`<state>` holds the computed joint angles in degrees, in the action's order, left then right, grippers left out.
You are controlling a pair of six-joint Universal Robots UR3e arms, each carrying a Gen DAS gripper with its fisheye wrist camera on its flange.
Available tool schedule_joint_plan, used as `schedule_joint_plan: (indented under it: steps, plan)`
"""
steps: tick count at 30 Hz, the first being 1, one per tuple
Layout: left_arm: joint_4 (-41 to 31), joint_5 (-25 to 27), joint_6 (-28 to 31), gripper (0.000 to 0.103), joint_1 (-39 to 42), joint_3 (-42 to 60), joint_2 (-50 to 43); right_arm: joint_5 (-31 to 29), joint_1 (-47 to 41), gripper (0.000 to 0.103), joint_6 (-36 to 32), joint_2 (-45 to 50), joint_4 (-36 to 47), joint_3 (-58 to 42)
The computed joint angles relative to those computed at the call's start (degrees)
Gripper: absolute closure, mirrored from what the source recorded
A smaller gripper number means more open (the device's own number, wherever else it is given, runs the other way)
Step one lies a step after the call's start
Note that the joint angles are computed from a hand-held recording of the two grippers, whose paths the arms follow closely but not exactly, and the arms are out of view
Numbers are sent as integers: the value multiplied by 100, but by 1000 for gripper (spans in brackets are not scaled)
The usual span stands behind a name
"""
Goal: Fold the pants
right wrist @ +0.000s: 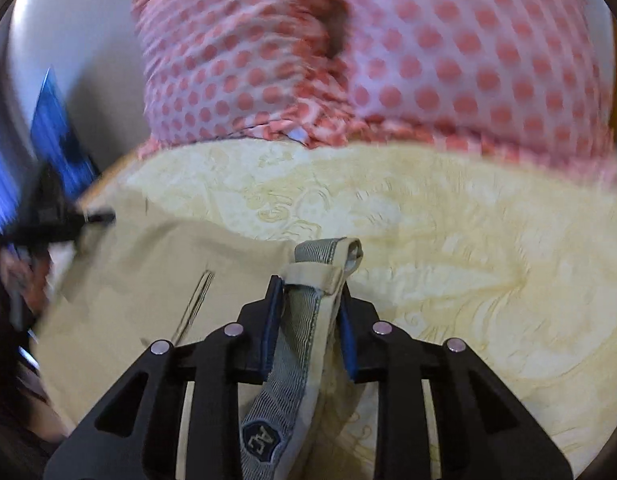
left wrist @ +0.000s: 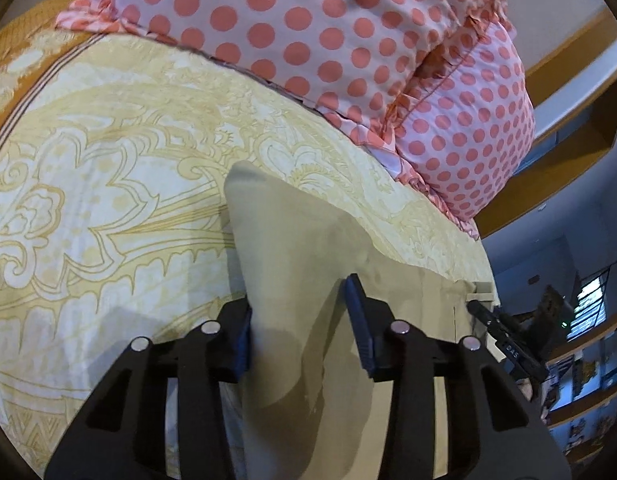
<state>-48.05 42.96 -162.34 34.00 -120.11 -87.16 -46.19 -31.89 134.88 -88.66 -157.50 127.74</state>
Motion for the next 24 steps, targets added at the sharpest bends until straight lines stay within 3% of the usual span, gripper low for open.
schedule_joint_plan:
  steps: [4, 7, 9, 10, 12, 14, 17, 20, 24]
  plan:
    - [166, 220, -118, 55, -199, 74, -42, -297, 211, 76, -20, 106, -313, -81]
    - [242, 288, -197, 55, -272, 163, -206, -88, 132, 75, 138, 708, 878, -940]
    - [316, 233, -298, 74, -220, 150, -263, 419, -121, 86, -57, 834, 1737, -1220]
    - [315, 198, -323, 90, -177, 150, -269, 614, -223, 88, -177, 809, 2010, -1266]
    - [183, -22, -255, 95, -58, 172, -277, 850, -300, 90, -316, 770, 2368, -1368]
    - [294, 78, -355, 96, -161, 311, -345, 891, -236, 90, -207, 836, 2441, -1569]
    - [586, 177, -756, 96, -404, 798, -694, 895, -27, 90, 268, 1139, 2168, -2100]
    - [1156, 399, -1400, 96, -766, 1672, -1438, 880, 211, 90, 1271, 1840, 1483, -3011]
    - [1268, 1161, -2053, 95, -1399, 3388, -2750, 335, 637, 90, 2318, 3036, 1069, -4483]
